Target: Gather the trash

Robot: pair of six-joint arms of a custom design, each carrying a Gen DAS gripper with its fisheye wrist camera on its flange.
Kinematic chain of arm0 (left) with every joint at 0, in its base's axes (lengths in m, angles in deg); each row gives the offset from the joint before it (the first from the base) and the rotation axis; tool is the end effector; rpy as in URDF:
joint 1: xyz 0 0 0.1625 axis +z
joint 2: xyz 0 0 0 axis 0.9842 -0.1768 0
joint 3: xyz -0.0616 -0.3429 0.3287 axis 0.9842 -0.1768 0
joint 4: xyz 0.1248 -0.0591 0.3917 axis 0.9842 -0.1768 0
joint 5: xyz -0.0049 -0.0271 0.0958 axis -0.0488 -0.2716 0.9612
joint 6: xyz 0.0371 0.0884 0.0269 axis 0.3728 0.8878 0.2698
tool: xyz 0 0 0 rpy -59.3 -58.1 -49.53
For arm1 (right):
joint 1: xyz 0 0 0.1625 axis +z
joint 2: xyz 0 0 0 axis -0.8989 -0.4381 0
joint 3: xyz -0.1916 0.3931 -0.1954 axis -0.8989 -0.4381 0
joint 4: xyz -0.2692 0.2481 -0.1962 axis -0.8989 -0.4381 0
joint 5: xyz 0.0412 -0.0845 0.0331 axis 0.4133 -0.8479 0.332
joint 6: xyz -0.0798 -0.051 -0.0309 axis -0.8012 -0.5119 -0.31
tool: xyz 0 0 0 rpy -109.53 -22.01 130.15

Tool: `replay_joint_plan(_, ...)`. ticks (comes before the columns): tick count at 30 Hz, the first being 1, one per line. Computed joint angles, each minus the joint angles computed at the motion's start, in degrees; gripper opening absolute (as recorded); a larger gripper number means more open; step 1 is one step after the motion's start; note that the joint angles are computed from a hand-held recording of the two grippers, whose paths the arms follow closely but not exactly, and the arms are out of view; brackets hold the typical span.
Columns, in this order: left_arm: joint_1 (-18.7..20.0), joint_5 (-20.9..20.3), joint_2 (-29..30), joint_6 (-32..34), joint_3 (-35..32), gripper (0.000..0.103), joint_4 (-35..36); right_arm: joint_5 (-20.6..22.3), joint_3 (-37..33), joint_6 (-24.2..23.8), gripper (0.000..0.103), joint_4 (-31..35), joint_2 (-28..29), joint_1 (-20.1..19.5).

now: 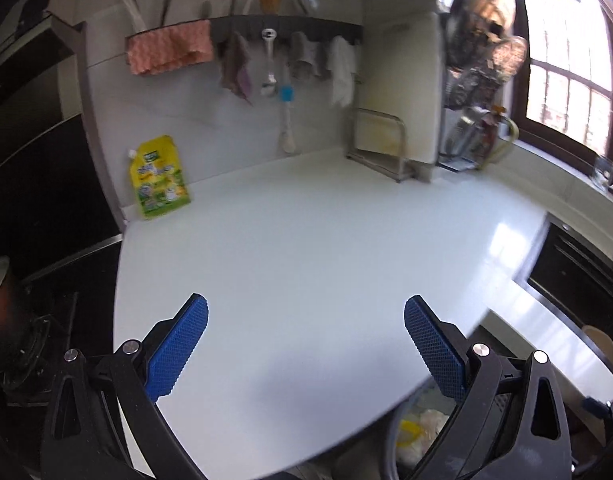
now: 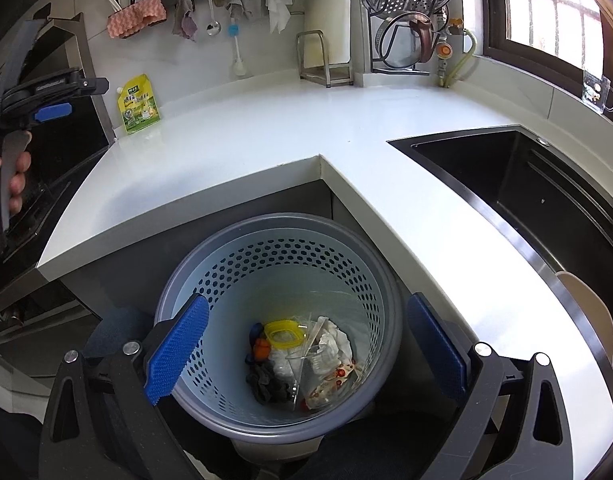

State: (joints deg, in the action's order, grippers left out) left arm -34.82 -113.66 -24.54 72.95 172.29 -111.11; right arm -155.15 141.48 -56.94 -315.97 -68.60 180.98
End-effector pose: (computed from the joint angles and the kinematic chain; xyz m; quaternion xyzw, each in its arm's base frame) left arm -0.1835 -0.4861 0.2699 0.2433 0.8205 -0.4082 0.3178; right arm 0.2247 -0.3056 0.1335 0.1375 -0.8558 0.3907 0.3099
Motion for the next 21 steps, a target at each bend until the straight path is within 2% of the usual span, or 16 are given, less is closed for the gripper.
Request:
replay_joint_plan(6, 10.80, 5.53, 8.57, 8.45, -11.61, 0.097, -8.83, 0.96, 0.97, -0.66, 0.094, -2.39, 0.10, -0.43)
replay_joint_plan(10, 16.27, 5.18, 9.04, 2.92, -15.70, 0.097, -2.60, 1.25, 1.59, -0.42, 0.094, -3.17, 0.00, -1.24)
replay_joint_plan(14, 19.37, 5.16, 9.35, 0.68, -17.78, 0.097, 0.88, 1.47, 1.80, -0.52, 0.094, -2.98, -0.10, -2.05)
replay_joint_plan(21, 21.15, 5.84, 9.99, 0.09, -19.06, 0.097, 4.56, 2.16, 1.46, -0.41, 0.094, -1.94, 0.07, -3.41)
